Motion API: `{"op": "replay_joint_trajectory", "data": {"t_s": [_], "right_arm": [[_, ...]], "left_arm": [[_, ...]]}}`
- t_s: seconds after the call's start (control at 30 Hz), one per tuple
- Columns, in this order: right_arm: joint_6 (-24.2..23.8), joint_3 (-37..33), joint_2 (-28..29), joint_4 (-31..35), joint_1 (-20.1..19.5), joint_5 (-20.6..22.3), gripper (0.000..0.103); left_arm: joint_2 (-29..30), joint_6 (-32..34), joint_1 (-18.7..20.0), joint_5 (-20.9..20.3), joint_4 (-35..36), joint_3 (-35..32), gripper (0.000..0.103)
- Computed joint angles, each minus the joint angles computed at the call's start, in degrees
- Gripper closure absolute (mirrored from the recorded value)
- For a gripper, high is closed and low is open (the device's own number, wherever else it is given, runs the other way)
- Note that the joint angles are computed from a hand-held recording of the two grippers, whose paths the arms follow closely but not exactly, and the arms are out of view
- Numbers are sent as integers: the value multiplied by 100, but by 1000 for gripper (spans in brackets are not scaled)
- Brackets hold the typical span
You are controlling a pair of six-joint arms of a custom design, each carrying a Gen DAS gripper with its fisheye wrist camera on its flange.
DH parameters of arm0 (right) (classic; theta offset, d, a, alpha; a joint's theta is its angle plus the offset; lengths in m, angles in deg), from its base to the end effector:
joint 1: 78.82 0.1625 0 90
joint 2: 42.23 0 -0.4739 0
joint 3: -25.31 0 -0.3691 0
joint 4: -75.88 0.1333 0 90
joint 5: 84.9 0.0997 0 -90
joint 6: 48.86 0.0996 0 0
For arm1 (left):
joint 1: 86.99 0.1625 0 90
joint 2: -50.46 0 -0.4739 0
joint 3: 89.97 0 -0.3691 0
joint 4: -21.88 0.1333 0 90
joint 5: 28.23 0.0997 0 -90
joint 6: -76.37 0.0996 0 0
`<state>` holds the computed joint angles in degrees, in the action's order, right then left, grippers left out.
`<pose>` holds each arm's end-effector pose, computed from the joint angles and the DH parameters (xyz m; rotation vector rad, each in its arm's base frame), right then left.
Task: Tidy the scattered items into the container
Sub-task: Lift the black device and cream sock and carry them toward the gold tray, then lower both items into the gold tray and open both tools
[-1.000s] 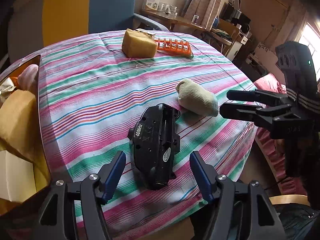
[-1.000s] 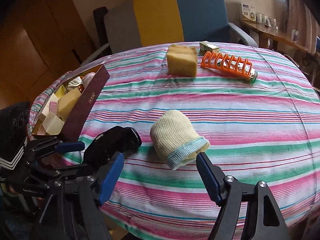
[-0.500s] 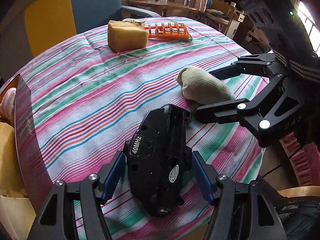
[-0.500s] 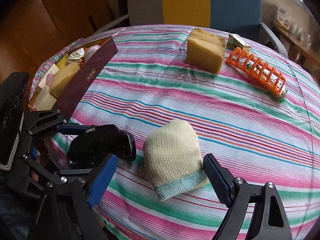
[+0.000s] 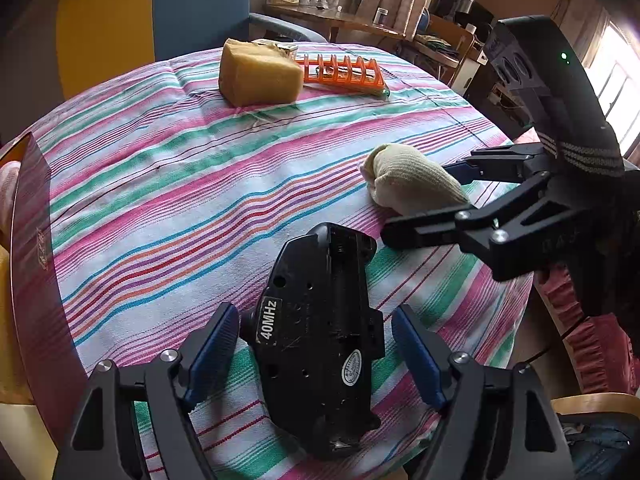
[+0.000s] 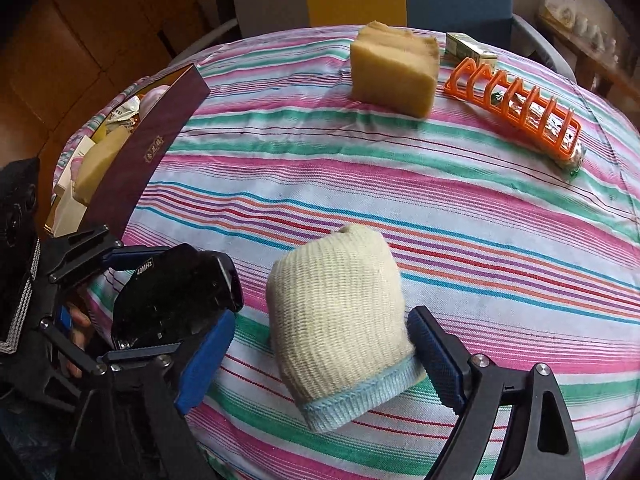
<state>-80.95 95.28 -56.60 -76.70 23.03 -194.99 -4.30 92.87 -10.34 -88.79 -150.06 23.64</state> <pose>0.2567 -0.7410 -0.1052 1.0102 -2.5841 0.0802 0.0411 -0.6162 0.1930 0.5296 2.5232 -0.5071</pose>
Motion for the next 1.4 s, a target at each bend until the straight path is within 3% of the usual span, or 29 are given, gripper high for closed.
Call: {"op": "replay_joint_trajectory", "data": {"t_s": [0.03, 0.07, 0.17, 0.3, 0.5, 0.8, 1.1, 1.4], "right_arm": [[14, 38, -13, -90, 5, -40, 23], [9, 91, -24, -221, 14, -104, 37], [38, 301, -101, -544, 15, -139, 44], [-43, 720, -216, -1007, 55, -198, 45], [157, 1302, -362, -1408, 104, 125, 46], [355, 1344, -296, -1511, 355, 579, 47], [283, 209, 255, -792, 850, 916, 47], [459, -1946, 1383, 431, 1339, 1246, 47]], "left_arm": [[9, 14, -15, 37, -33, 14, 24], [23, 12, -37, 102, -94, 37, 25], [36, -68, -110, 359, -290, 132, 36], [-79, -135, -113, 308, -490, 348, 36], [-393, -390, -114, 37, -868, 760, 36], [-1086, -698, -193, 64, -1713, 1231, 36], [-1700, -607, 62, 774, -2429, 1153, 36], [-1768, -398, 647, 1118, -2206, 204, 36]]}}
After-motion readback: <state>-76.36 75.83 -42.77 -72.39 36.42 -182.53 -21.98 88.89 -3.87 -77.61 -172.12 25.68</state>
